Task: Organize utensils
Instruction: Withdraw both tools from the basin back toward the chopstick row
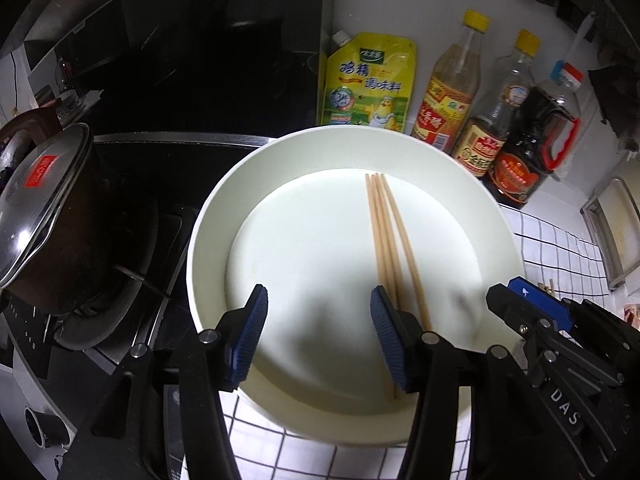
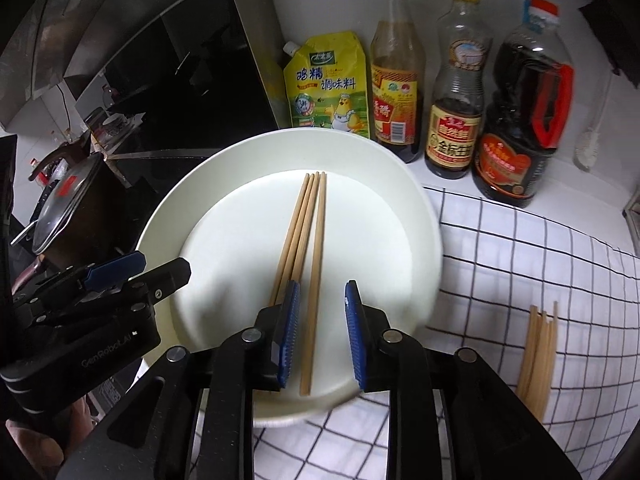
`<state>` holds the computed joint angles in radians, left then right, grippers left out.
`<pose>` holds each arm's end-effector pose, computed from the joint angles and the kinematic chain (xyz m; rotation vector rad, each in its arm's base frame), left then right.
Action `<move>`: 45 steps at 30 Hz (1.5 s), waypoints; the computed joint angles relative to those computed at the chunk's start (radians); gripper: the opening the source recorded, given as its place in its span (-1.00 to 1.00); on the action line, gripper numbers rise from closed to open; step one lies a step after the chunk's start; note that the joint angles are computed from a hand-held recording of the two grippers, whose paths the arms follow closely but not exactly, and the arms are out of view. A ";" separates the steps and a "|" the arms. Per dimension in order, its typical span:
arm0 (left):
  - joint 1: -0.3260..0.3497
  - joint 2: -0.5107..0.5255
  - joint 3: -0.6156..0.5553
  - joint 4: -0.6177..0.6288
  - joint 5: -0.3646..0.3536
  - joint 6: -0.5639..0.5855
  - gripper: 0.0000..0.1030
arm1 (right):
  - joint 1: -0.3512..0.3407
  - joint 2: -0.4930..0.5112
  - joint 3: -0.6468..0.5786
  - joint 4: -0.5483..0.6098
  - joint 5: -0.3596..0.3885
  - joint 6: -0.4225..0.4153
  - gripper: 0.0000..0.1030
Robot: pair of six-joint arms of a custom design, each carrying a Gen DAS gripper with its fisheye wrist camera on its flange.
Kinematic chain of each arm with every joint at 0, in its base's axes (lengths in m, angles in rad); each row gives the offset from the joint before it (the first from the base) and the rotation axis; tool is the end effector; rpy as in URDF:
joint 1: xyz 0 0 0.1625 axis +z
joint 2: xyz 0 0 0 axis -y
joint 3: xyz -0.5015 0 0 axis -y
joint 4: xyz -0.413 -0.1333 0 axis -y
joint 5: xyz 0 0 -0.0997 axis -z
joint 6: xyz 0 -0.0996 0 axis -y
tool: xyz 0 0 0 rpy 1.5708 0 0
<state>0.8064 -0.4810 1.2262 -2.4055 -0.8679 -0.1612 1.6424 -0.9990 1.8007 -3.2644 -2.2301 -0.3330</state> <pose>-0.4485 -0.7534 0.0477 0.7044 2.4027 -0.5101 0.1209 -0.6756 0.3156 0.0903 -2.2465 0.9528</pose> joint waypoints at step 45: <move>-0.167 0.046 0.144 -0.012 -0.143 -0.046 0.11 | -0.220 -0.362 0.446 -0.218 0.004 0.046 -0.41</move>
<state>0.6398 -0.4354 1.3700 -2.4175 -1.0112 -0.2068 1.4220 -1.3612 2.2463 -3.4827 -2.2265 -0.2870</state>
